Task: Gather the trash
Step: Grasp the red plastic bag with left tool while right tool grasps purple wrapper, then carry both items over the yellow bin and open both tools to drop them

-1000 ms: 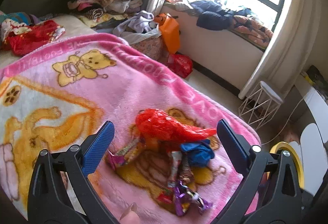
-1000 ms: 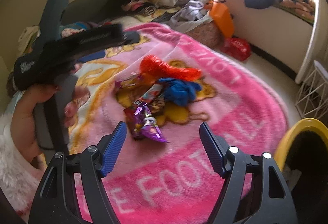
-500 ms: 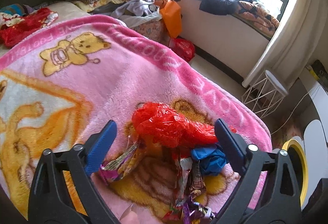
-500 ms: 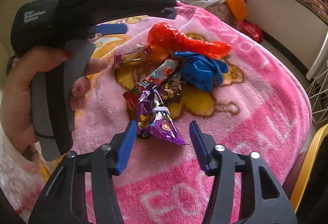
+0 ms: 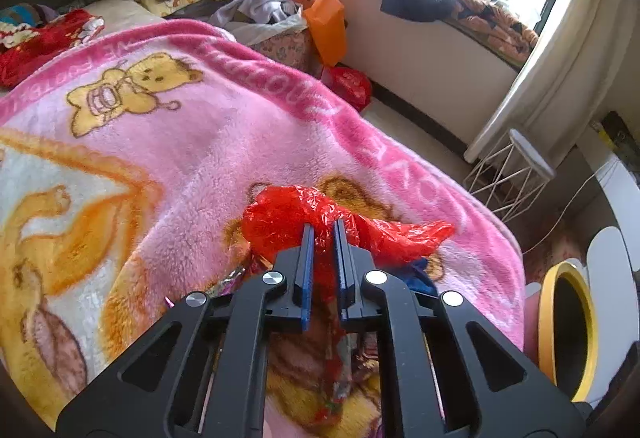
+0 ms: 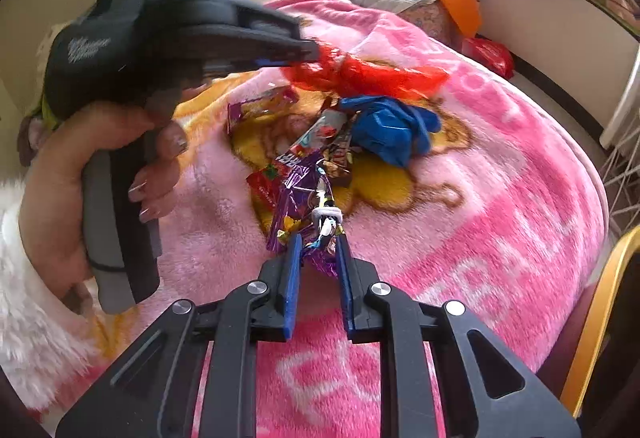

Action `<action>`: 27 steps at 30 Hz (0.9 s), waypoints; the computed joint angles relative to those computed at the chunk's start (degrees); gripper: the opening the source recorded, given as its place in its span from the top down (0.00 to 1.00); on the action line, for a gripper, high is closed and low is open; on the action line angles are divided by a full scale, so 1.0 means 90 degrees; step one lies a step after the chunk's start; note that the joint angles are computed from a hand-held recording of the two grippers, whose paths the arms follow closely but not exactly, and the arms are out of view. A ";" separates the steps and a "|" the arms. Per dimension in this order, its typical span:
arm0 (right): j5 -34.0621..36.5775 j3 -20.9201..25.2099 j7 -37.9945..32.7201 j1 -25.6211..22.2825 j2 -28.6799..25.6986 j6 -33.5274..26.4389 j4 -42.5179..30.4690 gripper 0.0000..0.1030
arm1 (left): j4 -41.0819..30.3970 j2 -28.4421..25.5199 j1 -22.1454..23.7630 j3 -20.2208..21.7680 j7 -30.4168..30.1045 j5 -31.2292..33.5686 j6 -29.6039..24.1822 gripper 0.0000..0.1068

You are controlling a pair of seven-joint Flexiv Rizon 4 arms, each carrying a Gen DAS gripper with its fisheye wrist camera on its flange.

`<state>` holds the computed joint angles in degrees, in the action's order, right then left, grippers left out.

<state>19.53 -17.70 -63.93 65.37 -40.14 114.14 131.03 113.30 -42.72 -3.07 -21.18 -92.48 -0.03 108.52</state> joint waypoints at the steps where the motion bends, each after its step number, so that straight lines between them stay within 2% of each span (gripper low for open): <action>1: -0.0001 0.0050 0.0002 -0.0069 0.0048 0.0055 0.0040 0.84 | 0.0086 0.0035 0.0085 -0.0090 -0.0028 0.0064 0.0118 0.95; 7: 0.0354 0.0206 -0.0046 -0.0085 0.0216 0.0405 0.0327 0.84 | 0.0424 0.0316 0.0325 -0.0316 -0.0267 0.0420 0.0477 0.95; 15: 0.0913 0.0152 -0.0148 0.0104 0.0383 0.0595 0.0499 0.84 | 0.0763 0.0745 0.0147 -0.0122 -0.0550 0.0680 0.0815 0.95; 27: 0.1812 -0.0304 -0.0436 0.0765 0.0666 0.0806 0.0749 0.84 | 0.1147 0.1197 0.0107 -0.0040 -0.0866 0.1100 0.1094 0.95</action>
